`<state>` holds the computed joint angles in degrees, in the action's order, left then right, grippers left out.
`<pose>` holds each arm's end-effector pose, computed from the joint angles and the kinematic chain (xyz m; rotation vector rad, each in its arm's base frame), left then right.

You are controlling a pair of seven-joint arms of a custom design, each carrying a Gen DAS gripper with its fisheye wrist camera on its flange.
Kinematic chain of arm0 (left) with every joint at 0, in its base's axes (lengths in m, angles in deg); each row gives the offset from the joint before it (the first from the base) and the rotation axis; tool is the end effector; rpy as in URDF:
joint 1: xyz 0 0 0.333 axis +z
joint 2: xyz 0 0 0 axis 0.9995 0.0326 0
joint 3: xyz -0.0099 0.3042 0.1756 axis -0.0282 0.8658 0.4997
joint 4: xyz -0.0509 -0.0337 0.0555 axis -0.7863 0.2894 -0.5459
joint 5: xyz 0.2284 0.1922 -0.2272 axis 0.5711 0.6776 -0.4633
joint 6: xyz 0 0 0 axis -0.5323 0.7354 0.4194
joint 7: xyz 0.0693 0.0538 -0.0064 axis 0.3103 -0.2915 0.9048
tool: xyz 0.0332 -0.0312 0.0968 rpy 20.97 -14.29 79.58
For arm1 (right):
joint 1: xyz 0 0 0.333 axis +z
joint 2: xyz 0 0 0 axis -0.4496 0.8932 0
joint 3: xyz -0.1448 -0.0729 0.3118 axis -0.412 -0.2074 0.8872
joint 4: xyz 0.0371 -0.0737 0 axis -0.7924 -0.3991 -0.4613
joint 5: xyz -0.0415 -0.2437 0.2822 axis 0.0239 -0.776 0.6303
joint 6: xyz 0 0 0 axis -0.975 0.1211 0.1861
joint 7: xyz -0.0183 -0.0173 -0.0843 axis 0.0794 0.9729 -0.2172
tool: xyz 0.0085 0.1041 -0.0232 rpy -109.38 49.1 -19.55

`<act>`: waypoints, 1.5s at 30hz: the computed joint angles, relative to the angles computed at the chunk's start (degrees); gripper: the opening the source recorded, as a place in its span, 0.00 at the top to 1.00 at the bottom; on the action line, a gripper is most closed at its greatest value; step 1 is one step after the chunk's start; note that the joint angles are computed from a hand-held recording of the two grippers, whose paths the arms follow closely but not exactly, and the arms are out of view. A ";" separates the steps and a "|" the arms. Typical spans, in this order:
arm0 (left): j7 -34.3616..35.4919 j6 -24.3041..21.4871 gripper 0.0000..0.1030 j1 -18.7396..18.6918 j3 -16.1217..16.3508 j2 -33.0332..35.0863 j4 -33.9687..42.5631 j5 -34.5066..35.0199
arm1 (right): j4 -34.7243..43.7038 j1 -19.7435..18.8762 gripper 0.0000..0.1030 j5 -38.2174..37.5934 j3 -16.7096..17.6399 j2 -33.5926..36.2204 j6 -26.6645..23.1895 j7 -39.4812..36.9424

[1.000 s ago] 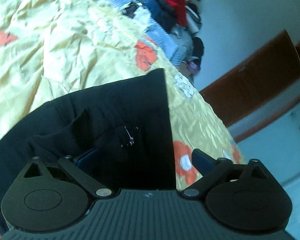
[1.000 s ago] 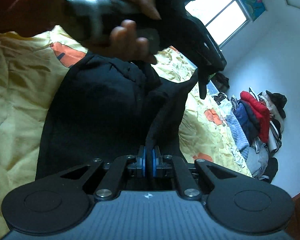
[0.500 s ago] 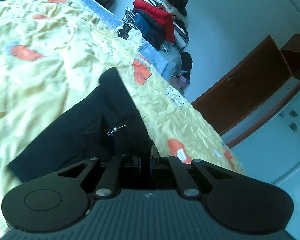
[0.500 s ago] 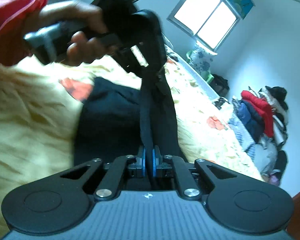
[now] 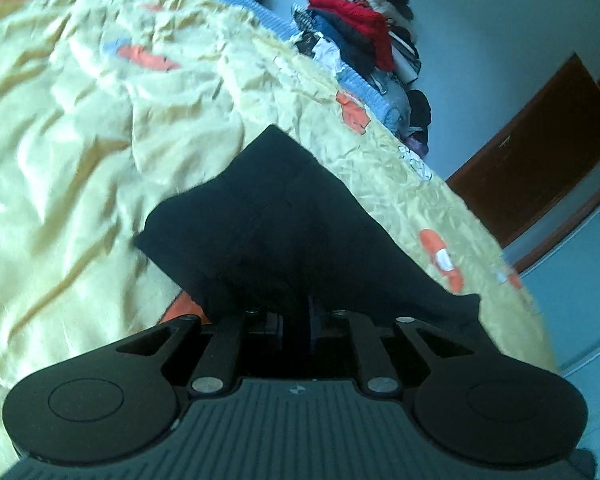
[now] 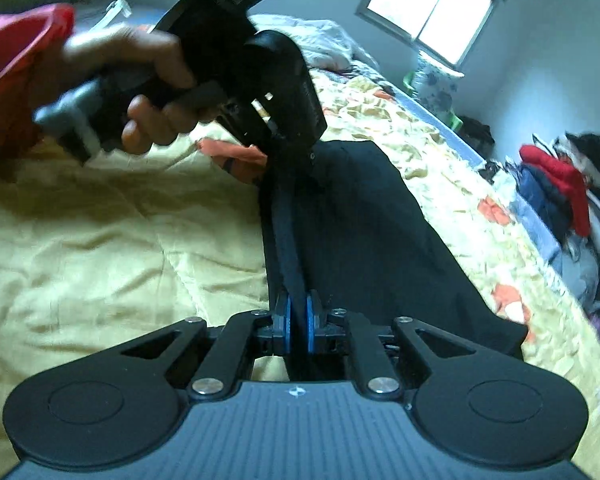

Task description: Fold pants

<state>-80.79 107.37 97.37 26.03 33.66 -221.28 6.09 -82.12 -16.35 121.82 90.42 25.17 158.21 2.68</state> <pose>0.3735 -0.0990 0.4821 -2.3160 0.7960 -1.0618 0.5115 0.1197 0.4643 -2.2078 -0.2062 -0.4739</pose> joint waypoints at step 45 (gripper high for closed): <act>35.18 -9.18 0.49 -26.33 -1.58 28.66 26.63 17.29 | 24.16 -26.55 0.25 13.99 -6.39 19.66 1.62 70.96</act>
<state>-45.61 98.19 71.04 24.45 62.32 -194.64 23.38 -57.95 -42.90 135.82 84.03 44.82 159.83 73.64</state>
